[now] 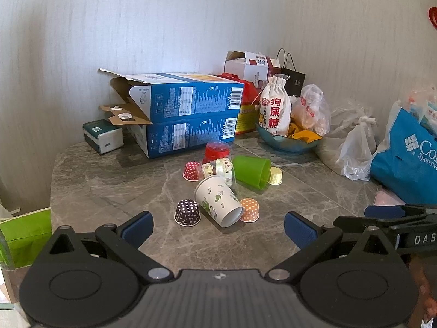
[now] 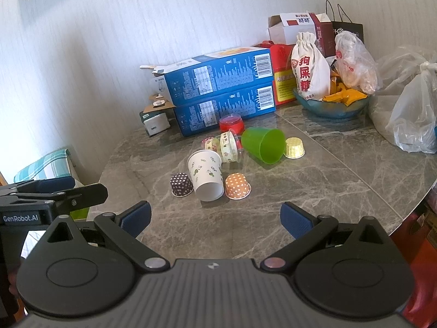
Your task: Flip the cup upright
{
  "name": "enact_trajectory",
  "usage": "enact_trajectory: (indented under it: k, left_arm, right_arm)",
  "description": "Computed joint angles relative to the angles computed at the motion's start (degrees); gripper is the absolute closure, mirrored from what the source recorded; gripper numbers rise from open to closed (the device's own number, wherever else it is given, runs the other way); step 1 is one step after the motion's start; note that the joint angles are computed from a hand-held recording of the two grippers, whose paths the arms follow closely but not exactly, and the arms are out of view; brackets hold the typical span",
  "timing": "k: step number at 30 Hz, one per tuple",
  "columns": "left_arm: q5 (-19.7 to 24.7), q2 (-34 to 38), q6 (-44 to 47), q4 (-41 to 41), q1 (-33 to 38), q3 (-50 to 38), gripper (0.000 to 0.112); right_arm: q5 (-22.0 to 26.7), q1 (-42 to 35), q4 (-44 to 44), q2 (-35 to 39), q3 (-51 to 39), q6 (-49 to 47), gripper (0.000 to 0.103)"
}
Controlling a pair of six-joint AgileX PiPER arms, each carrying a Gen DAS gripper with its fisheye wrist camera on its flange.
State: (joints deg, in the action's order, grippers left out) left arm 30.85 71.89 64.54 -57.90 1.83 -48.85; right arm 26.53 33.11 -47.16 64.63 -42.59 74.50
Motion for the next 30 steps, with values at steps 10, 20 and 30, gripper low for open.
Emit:
enact_trajectory:
  k: [10,20,30]
  left_arm:
    - [-1.4,1.2,0.8,-0.1,-1.0,-0.2,0.01]
    - [-7.1,3.8,-0.5,2.2,-4.0,-0.5,0.01]
    - [0.4,23.7,11.6,9.6,-4.6,-22.1,0.01]
  right_arm:
    - [-0.9,-0.8,0.2,0.5,0.2,-0.2,0.001]
    - [-4.7,-4.4,3.8,2.2,0.5,-4.0,0.001]
    - [-10.0,-11.5,16.7,4.4,1.8,-17.5,0.001]
